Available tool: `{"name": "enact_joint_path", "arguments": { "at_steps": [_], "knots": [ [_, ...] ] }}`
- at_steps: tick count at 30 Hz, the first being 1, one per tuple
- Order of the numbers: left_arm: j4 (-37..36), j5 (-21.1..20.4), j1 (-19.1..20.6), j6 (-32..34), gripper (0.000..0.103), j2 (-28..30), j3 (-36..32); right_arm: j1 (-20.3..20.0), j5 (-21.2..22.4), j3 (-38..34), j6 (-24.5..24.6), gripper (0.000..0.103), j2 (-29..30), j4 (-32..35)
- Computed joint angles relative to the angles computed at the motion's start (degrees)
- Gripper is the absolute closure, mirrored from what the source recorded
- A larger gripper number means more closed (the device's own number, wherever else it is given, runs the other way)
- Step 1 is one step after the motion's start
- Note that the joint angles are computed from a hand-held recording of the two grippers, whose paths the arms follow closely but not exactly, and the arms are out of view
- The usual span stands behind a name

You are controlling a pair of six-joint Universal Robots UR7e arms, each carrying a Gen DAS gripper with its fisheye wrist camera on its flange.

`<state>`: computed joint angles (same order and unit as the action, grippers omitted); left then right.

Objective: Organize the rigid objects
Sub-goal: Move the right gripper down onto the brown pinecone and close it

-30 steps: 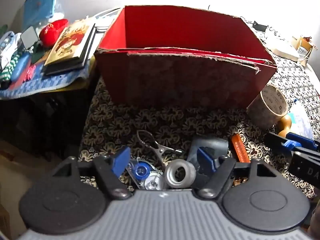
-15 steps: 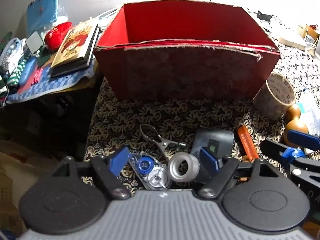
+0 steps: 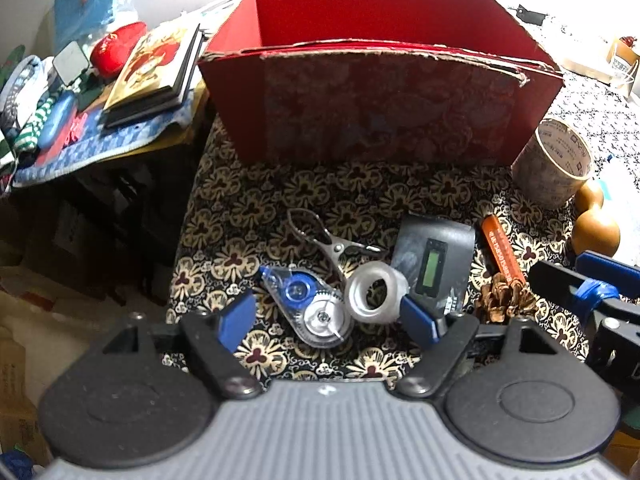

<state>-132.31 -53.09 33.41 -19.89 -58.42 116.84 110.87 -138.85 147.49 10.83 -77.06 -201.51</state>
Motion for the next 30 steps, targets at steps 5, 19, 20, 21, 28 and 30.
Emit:
{"name": "enact_joint_path", "arguments": {
  "at_steps": [5, 19, 20, 21, 28, 30],
  "knots": [
    [-0.46, 0.24, -0.33, 0.12, 0.021, -0.04, 0.03, 0.04, 0.16, 0.06, 0.28, 0.076, -0.46, 0.43],
    [-1.15, -0.66, -0.09, 2.17, 0.021, 1.57, -0.66, -2.47, 2.81, 1.24, 2.27, 0.088, -3.03, 1.68],
    [-1.14, -0.79, -0.08, 2.34, 0.021, 1.68, -0.70, -2.68, 3.09, 1.39, 2.41, 0.088, -3.20, 1.63],
    [-1.25, -0.91, -0.08, 2.66, 0.021, 1.75, -0.67, -2.97, 3.42, 1.56, 2.44, 0.088, -3.37, 1.46],
    [-8.24, -6.51, 1.43, 11.00, 0.022, -0.12, 1.53, -8.09, 10.58, 3.80, 7.31, 0.088, -10.07, 3.97],
    [-10.08, -14.26, 2.99, 17.74, 0.022, -1.62, 2.33, -11.02, 15.27, 4.97, 9.14, 0.088, -13.60, 5.52]
  ]
}}
